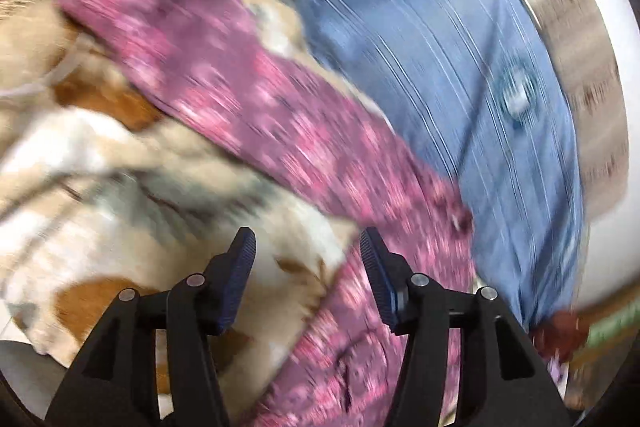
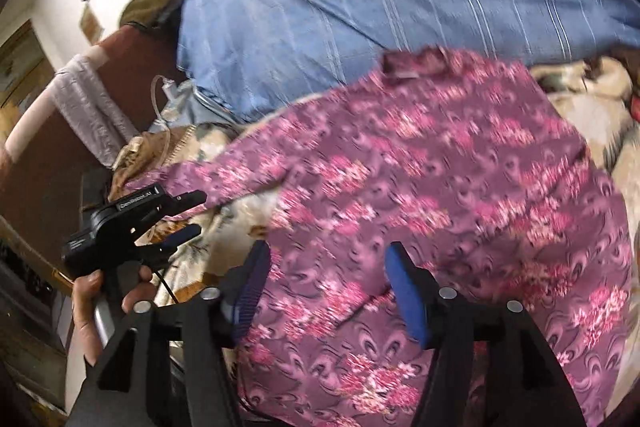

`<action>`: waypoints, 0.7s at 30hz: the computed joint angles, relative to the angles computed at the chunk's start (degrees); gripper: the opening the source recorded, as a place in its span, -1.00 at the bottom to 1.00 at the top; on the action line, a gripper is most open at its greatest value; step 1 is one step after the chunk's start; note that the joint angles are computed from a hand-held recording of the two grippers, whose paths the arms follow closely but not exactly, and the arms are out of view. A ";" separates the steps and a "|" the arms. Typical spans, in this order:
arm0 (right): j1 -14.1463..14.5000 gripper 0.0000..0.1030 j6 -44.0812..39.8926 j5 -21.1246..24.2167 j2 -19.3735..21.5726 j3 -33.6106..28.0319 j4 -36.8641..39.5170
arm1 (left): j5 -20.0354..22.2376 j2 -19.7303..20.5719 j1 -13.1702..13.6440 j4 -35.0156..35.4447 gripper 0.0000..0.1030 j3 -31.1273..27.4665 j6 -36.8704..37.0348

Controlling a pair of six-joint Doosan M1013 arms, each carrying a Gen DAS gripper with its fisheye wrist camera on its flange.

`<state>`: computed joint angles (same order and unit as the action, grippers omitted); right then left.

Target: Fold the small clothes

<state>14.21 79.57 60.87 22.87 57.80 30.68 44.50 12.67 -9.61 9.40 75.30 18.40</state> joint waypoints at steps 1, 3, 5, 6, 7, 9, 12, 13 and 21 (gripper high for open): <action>0.48 0.23 -0.17 -0.54 0.00 -0.06 -0.19 | 0.51 -0.33 0.14 2.59 0.03 0.30 -2.38; 0.87 0.24 -1.10 -1.20 -0.31 0.36 -0.20 | 0.59 -0.98 0.70 3.97 0.03 0.94 -4.70; 1.22 0.24 -1.84 -0.28 0.02 0.17 0.88 | -0.41 -1.73 1.53 4.87 0.03 2.20 -8.19; 1.34 0.24 -2.27 0.69 0.32 -0.12 1.52 | -1.35 -2.04 2.30 4.51 0.03 2.95 -9.94; 1.46 0.25 -2.46 1.87 0.67 -0.62 1.86 | -2.69 -2.27 3.36 2.75 0.03 3.76 -10.64; 1.23 0.27 -3.75 4.78 1.51 -1.54 4.69 | -4.56 -2.71 5.42 -1.34 0.03 5.48 -11.88; 1.22 0.26 -5.36 6.71 2.04 -2.03 7.88 | -0.71 -2.22 7.87 -3.69 0.03 5.03 -13.62; 1.32 0.26 -5.96 6.87 1.96 -1.87 8.25 | -0.22 -2.20 8.23 -2.31 0.06 4.91 -13.79; 1.47 0.26 -7.10 8.05 2.39 -1.58 10.32 | -8.24 -1.01 10.47 -5.57 0.02 6.99 -11.90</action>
<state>15.67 72.47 68.92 25.26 56.23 41.00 36.26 11.66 0.86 3.83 82.29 6.50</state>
